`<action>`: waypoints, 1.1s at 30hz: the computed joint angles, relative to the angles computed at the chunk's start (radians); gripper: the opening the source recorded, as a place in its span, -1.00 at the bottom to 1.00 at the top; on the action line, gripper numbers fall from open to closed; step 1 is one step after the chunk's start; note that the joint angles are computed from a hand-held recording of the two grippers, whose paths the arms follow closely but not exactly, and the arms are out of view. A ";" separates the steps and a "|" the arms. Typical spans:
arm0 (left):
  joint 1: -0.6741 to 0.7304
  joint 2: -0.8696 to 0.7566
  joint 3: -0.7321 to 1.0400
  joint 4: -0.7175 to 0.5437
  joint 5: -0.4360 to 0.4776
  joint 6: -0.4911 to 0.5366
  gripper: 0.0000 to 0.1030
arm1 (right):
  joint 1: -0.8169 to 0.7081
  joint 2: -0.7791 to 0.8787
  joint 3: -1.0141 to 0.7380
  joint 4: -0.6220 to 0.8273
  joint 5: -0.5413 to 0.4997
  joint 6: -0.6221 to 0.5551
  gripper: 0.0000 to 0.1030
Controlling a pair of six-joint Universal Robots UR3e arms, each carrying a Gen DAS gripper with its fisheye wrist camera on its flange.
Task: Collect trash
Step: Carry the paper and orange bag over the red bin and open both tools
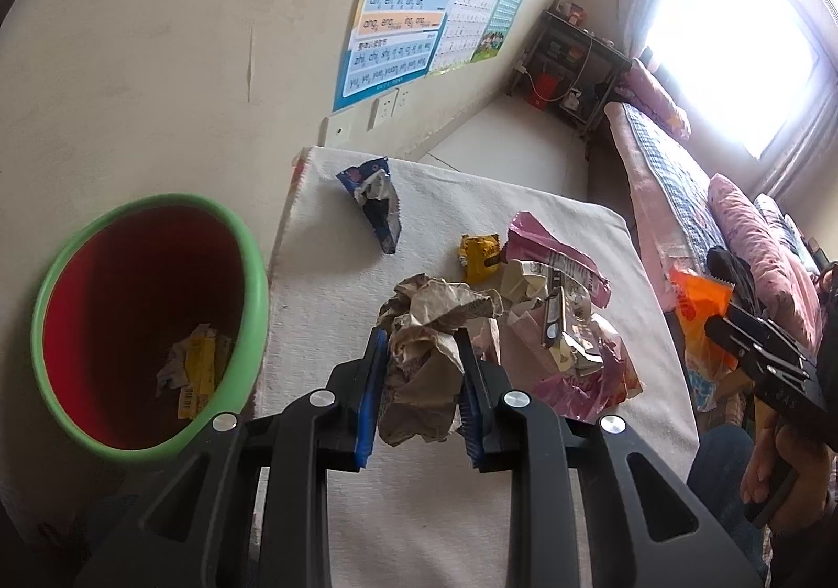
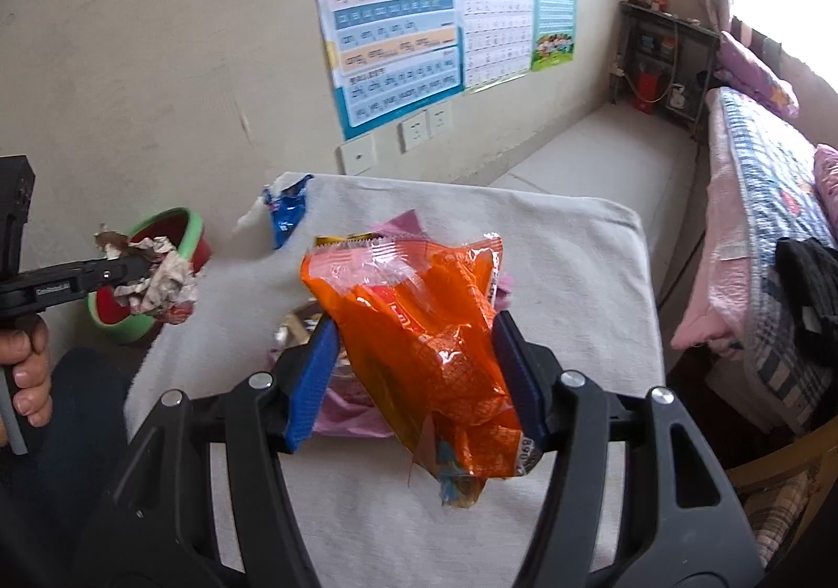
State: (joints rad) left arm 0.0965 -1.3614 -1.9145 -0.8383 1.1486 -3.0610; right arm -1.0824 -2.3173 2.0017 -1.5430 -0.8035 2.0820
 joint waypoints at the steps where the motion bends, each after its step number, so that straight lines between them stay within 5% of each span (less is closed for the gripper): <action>1: 0.010 0.005 -0.004 -0.005 -0.005 0.007 -0.54 | 0.029 -0.006 0.009 -0.023 -0.006 0.021 0.13; 11: 0.166 0.102 -0.057 -0.070 -0.044 0.101 -0.54 | 0.428 0.128 0.053 -0.444 -0.111 0.353 0.13; 19: 0.400 0.186 -0.094 -0.158 -0.108 0.194 -0.54 | 0.791 0.388 -0.023 -0.768 -0.247 0.587 0.13; 33: 0.674 0.178 -0.076 -0.266 -0.209 0.324 -0.53 | 1.206 0.825 -0.380 -0.941 -0.344 0.847 0.13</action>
State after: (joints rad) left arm 0.7707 -1.1830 -1.9906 -1.1038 0.9393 -2.7368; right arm 0.1235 -1.4920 1.6220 -2.4844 -1.1472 2.9286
